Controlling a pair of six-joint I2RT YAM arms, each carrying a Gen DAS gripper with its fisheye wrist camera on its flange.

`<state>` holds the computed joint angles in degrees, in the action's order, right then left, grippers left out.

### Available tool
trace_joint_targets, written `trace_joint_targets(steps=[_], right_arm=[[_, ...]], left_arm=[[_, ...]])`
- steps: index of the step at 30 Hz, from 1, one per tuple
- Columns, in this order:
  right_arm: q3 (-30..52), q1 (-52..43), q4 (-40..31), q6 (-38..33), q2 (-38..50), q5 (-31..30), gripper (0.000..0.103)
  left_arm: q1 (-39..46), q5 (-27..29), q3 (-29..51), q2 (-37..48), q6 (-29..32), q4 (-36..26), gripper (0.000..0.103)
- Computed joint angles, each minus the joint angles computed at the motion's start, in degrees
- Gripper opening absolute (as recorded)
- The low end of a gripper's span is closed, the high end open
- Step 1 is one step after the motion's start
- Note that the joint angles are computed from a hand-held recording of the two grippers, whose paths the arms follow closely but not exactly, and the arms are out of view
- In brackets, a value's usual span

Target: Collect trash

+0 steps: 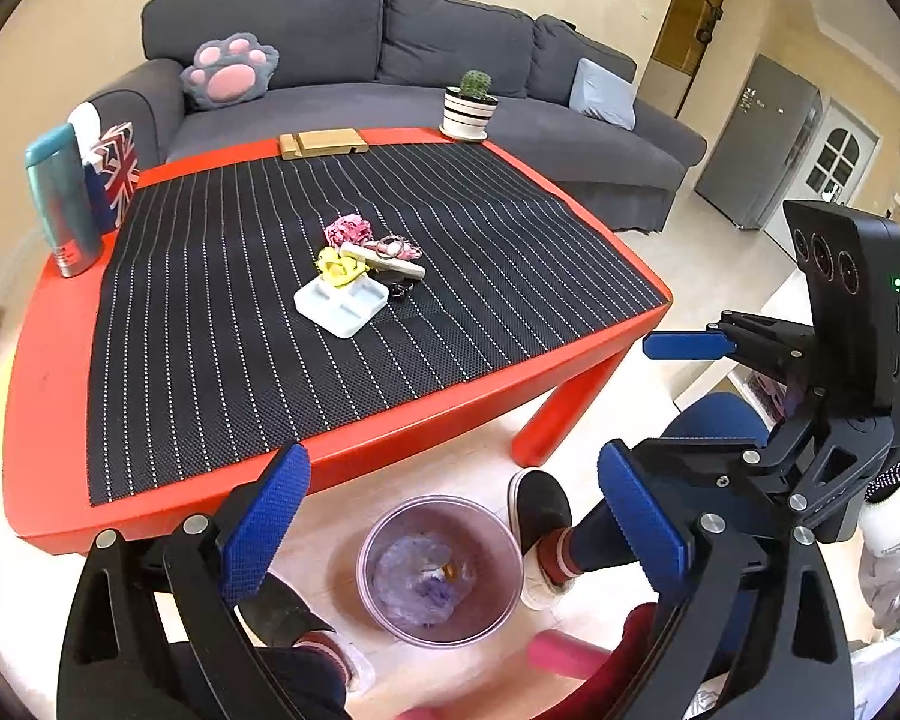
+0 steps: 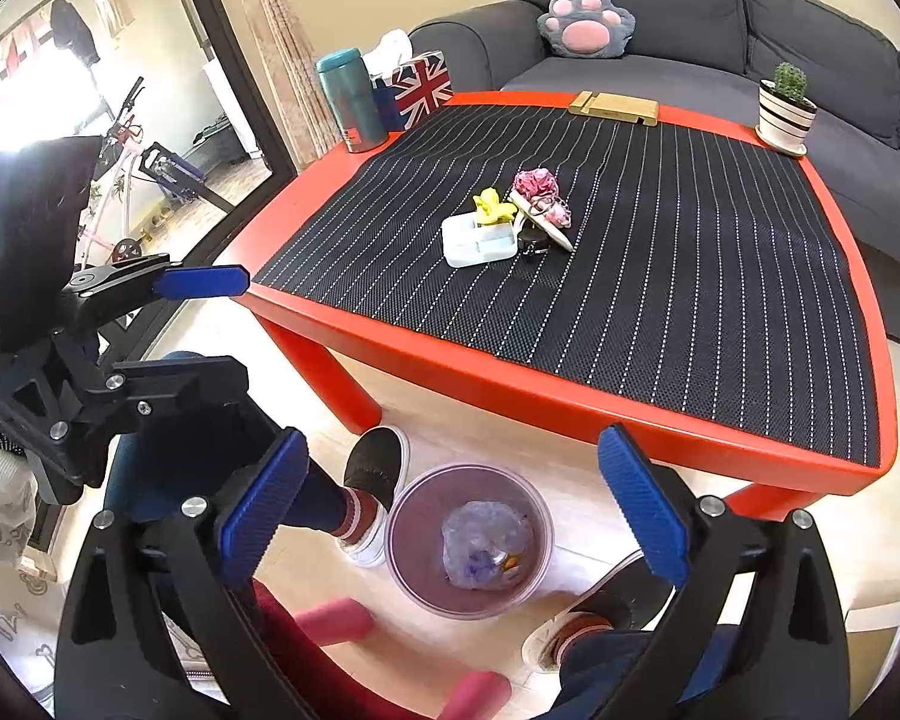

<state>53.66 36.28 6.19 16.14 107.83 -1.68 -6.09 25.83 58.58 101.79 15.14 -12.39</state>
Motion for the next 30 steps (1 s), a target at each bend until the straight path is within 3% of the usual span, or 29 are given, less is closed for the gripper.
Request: trace_joint_targets(steps=[19,24,30], right_arm=[[2.3,-1.0,-2.0,-0.3,0.4,0.0,0.096],[4.6,-2.6,-3.3,-1.0,1.2,-0.7,0.096],[7.9,-4.7,-5.4,-2.1,3.0,-2.0,0.097]], left_arm=[[1.6,1.0,2.6,1.9,-0.7,-0.4,0.094],[2.0,0.4,7.5,4.8,-0.5,-1.9,0.094],[1.7,-0.7,19.5,12.4,2.0,-8.1,0.094]])
